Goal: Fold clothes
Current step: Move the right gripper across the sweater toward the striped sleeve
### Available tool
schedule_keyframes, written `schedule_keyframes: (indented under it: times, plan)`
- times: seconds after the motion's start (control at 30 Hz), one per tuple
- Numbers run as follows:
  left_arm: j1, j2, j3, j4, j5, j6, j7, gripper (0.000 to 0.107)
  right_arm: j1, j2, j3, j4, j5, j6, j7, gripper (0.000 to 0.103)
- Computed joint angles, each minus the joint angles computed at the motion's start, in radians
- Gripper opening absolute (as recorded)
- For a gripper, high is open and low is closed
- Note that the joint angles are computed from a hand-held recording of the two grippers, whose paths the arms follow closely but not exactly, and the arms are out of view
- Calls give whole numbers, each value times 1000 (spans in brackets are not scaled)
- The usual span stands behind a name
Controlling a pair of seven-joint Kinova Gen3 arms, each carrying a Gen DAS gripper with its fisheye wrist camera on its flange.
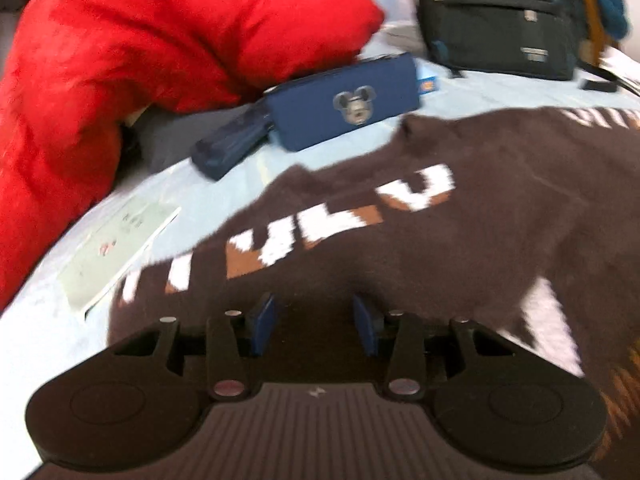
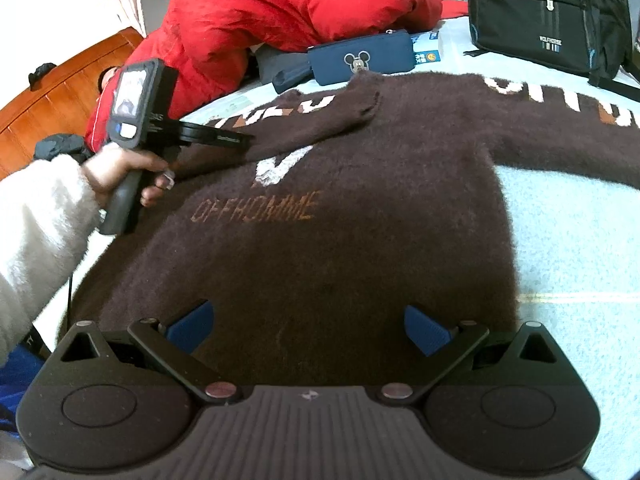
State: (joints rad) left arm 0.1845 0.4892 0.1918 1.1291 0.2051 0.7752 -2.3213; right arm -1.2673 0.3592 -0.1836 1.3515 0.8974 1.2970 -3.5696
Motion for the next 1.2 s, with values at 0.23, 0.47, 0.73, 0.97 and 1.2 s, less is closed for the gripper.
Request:
schedule_keyframes:
  times: [0.23, 0.47, 0.73, 0.97, 1.2]
  plan:
    - [-119, 56, 31, -161, 72, 184, 95, 50, 245, -62, -228, -4, 20, -52, 228, 103]
    - [-185, 177, 18, -344, 186, 383, 223, 50, 569, -37, -407, -54, 63, -274, 512, 103]
    - [-156, 255, -54, -472, 228, 462, 288, 51, 914, 215, -634, -276, -35, -514, 838, 103]
    - [-168, 241, -47, -438, 239, 443, 225, 54, 941, 274, -480, -240, -258, -729, 848, 103]
    - [-127, 205, -78, -427, 192, 438, 238, 53, 810, 8, -175, 66, -289, -750, 592, 103]
